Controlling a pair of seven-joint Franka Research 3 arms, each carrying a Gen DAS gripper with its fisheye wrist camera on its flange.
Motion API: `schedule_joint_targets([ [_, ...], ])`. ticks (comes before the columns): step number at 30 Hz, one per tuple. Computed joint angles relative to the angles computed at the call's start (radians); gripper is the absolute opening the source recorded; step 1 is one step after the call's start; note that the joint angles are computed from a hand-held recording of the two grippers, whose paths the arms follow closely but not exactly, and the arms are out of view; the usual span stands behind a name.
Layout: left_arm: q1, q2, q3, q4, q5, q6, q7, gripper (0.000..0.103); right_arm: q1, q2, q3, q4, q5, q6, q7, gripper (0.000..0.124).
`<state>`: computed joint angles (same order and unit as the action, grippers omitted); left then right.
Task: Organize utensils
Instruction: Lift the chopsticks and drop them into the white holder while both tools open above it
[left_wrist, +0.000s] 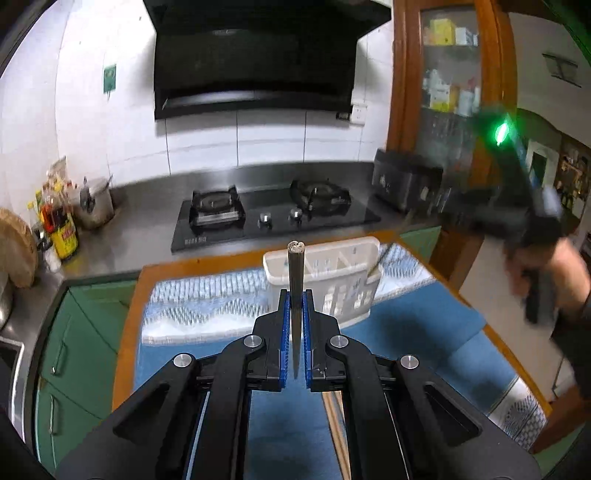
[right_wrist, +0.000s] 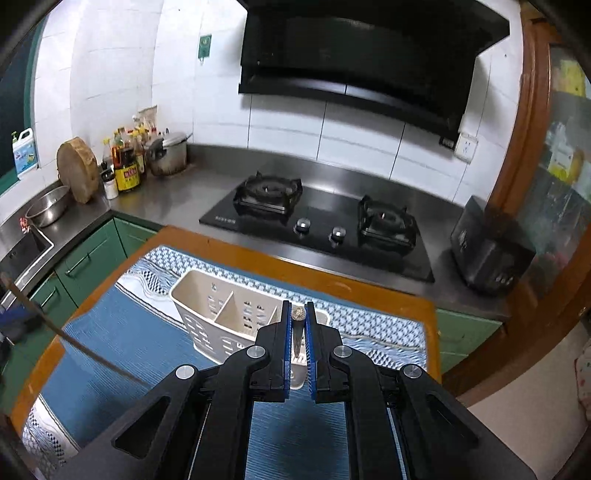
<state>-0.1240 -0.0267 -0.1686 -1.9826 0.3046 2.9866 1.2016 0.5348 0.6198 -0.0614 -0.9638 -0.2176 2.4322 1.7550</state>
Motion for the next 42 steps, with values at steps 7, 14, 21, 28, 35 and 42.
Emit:
schedule_joint_targets([
  [7,-0.009,0.09,0.0,0.202,0.11,-0.019,-0.066,0.005,0.0,-0.019,-0.007,-0.059,-0.004,0.045,0.007,0.014],
  [14,-0.051,0.246,0.025,0.43,0.145,-0.081,-0.107,0.005,0.014,-0.169,-0.027,-0.313,-0.089,0.213,0.062,0.026],
  [21,-0.072,0.353,0.049,0.541,0.15,-0.109,-0.147,0.005,0.002,-0.339,-0.002,-0.604,-0.17,0.375,0.102,0.034],
  [28,-0.062,0.397,0.041,0.554,0.107,-0.14,-0.116,0.005,-0.03,-0.438,0.046,-0.825,-0.164,0.485,0.134,0.034],
  [35,-0.082,0.397,0.059,0.557,0.131,-0.149,-0.117,0.006,-0.034,-0.501,0.061,-0.972,-0.184,0.558,0.216,0.034],
  [42,-0.097,0.318,0.078,0.481,0.197,-0.117,-0.174,0.008,-0.054,-0.583,0.087,-1.105,-0.39,0.578,0.448,0.034],
])
